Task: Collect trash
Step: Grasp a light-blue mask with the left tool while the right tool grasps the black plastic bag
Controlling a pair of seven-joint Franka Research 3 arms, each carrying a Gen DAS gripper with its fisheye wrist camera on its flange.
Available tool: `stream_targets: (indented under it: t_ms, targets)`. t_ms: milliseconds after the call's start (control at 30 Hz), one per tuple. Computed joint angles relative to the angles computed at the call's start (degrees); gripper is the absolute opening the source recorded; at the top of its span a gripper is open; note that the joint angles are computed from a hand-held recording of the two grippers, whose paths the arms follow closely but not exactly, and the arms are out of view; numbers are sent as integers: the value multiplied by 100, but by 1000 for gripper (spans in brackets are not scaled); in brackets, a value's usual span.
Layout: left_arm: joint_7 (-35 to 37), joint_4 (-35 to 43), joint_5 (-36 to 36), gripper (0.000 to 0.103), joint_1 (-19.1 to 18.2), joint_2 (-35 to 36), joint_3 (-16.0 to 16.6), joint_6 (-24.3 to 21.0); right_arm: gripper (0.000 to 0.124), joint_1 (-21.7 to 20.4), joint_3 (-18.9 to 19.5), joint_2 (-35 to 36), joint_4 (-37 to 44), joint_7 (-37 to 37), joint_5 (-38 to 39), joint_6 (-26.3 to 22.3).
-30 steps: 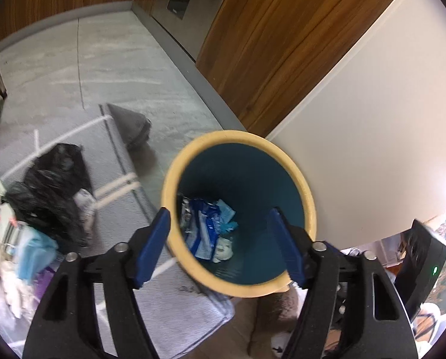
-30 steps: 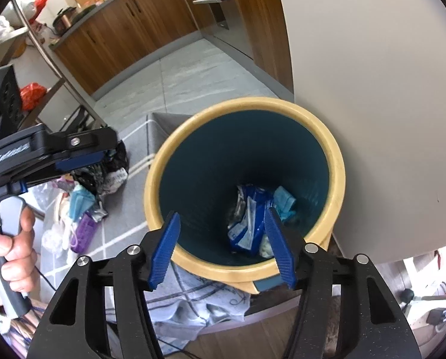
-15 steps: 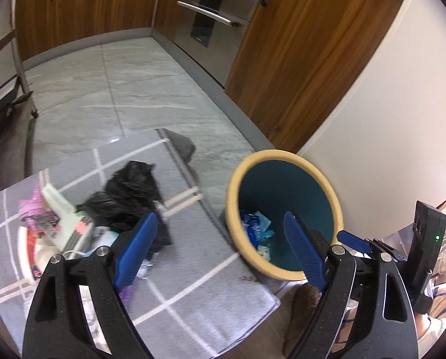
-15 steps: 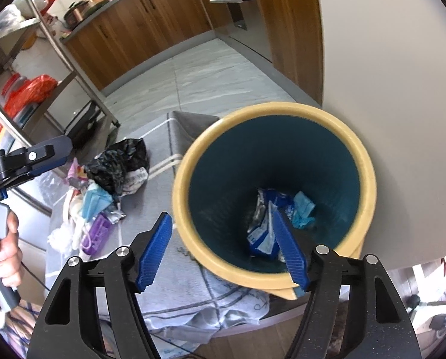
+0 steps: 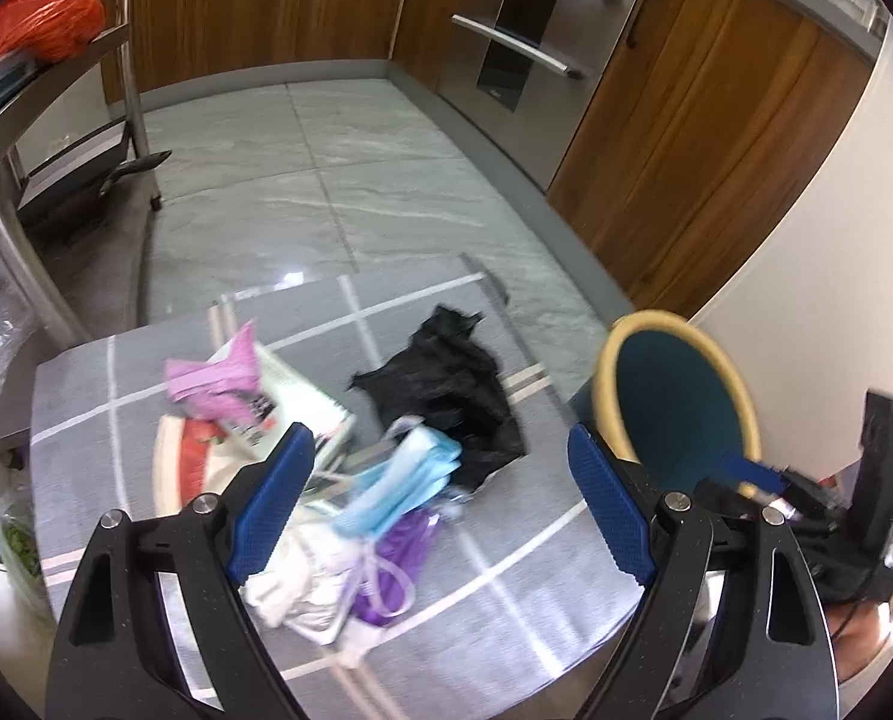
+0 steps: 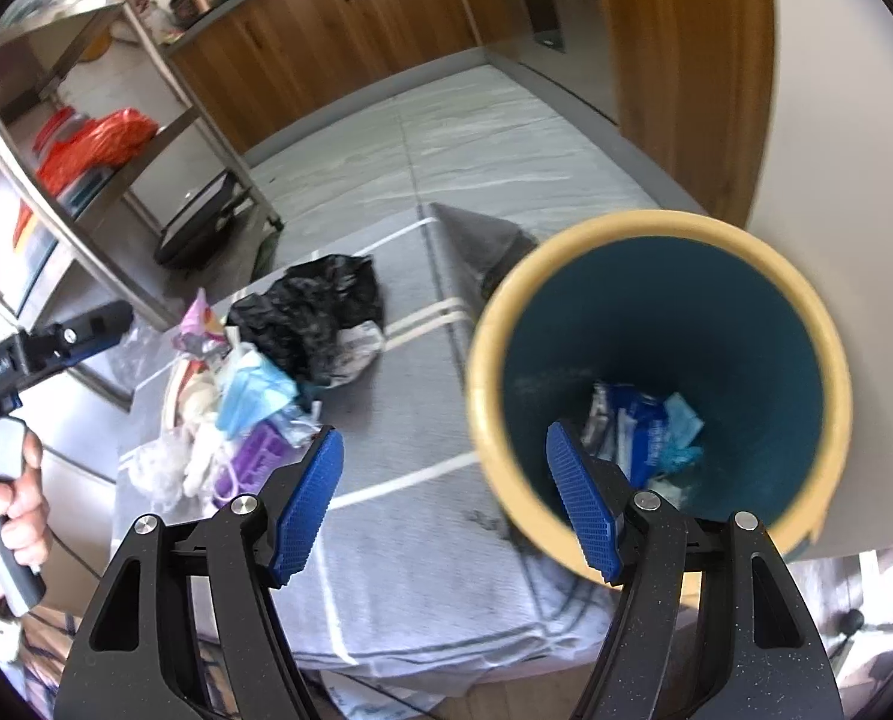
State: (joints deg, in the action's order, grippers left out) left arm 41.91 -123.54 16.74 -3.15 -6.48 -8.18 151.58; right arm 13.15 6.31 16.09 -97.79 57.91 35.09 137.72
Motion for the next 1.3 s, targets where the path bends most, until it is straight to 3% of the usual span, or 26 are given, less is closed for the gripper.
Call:
stream_targets:
  t_ms: [333, 567, 667, 733, 833, 1300]
  targets:
    - [799, -276, -306, 62, -44, 309, 49, 40, 72, 219, 88, 126, 105, 206, -129, -66]
    - [1032, 122, -389, 57, -66, 889, 11, -71, 72, 248, 85, 197, 177, 344, -202, -93]
    - [1091, 191, -460, 46, -67, 1000, 5, -115, 72, 245, 78, 228, 206, 389, -234, -110]
    - [1224, 226, -655, 18, -54, 1027, -11, -251, 71, 249, 75, 254, 227, 429, -265, -121]
    - [1190, 142, -778, 8, -43, 909, -1, -337, 71, 261, 85, 296, 262, 466, -300, -134]
    - [1318, -369, -1449, 6, -91, -92, 96, -87, 72, 405, 186, 825, 835, 697, -421, -120]
